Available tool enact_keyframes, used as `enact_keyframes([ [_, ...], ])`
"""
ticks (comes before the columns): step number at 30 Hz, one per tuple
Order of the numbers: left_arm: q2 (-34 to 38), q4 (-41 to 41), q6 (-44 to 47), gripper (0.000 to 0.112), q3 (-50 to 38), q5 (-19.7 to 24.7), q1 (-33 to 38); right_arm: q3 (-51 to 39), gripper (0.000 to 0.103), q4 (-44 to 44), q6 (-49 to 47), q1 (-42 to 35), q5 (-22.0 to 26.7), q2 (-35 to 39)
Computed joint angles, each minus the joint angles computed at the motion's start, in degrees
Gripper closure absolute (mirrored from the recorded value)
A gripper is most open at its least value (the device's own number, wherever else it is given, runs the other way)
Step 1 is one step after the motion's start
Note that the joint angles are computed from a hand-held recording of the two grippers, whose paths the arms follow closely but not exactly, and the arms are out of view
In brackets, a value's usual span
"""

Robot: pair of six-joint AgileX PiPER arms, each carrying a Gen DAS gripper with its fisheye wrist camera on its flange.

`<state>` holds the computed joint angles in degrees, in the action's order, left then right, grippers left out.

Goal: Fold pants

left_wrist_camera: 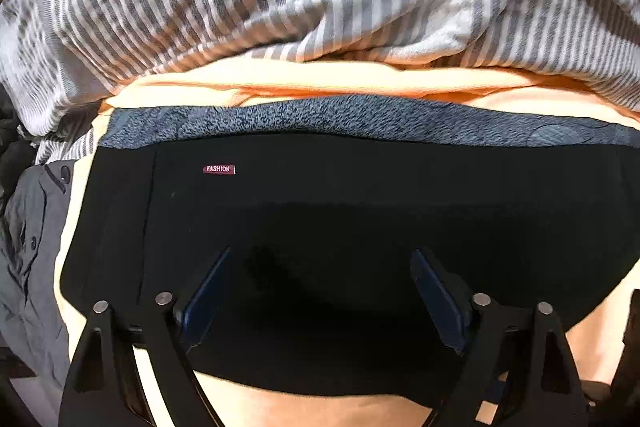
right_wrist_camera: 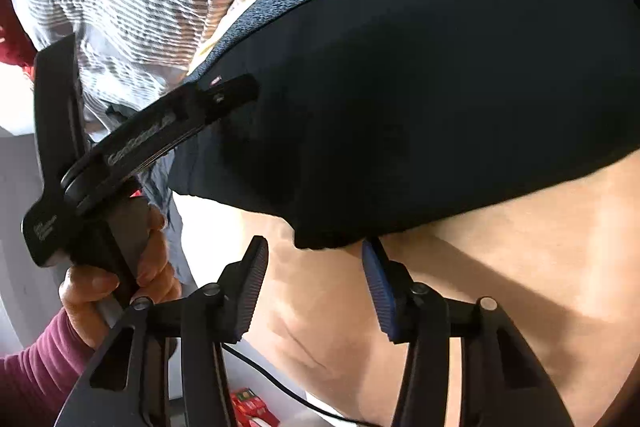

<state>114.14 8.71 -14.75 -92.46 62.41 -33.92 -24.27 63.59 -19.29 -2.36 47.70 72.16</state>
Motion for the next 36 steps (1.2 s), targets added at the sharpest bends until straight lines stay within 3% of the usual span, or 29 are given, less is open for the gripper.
enact_keyframes([
  [1,1.08,-0.07,0.35,0.039,-0.34,0.56,0.42,-0.1,0.053,2.59,-2.08,1.35,-1.9,1.83],
  [4,1.06,0.02,2.02,0.039,2.28,-2.71,1.08,0.91,0.057,6.34,-4.35,2.52,-3.92,2.4],
  [6,1.67,1.0,2.87,0.039,2.18,-2.97,0.65,0.88,0.066,9.21,-6.28,2.8,-4.7,4.55],
  [7,2.06,0.66,3.11,0.039,1.8,-2.95,1.0,0.78,0.082,9.84,-6.5,2.45,-4.34,5.43],
  [8,2.49,0.0,3.35,0.039,1.27,-2.8,1.43,0.76,0.085,10.57,-6.92,1.74,-3.29,6.53],
  [14,3.61,-0.81,5.03,0.038,-0.24,-2.71,2.67,-3.62,0.088,1.0,2.38,1.91,-0.24,0.28],
  [18,1.9,0.48,3.28,0.034,1.89,-3.22,1.37,-4.24,0.089,-2.28,4.64,3.8,-0.72,1.69],
  [20,2.35,0.93,3.5,0.032,2.28,-4.38,1.45,-3.31,0.102,-3.59,5.26,3.27,1.0,1.13],
  [23,2.25,2.7,1.0,0.032,1.71,-2.6,-0.2,-4.85,0.1,-12.05,12.14,4.47,4.48,-1.79],
  [28,-1.31,-1.9,-0.11,0.032,2.64,0.68,-2.19,-12.15,0.099,-30.19,21.73,-3.11,12.76,-8.43],
  [31,-3.66,-2.7,-1.04,0.032,5.81,-0.05,-5.75,-18.63,0.099,-42.08,25.28,-5.27,15.24,-7.33],
  [34,-1.35,-0.54,-4.58,0.032,6.8,0.68,-8.41,-21.96,0.094,-48.93,25.06,-7.64,15.51,-5.67],
  [36,-1.83,1.98,-6.64,0.03,9.32,-2.9,-9.46,-22.38,0.088,-53.24,26.08,-7.96,15.53,-4.1],
])
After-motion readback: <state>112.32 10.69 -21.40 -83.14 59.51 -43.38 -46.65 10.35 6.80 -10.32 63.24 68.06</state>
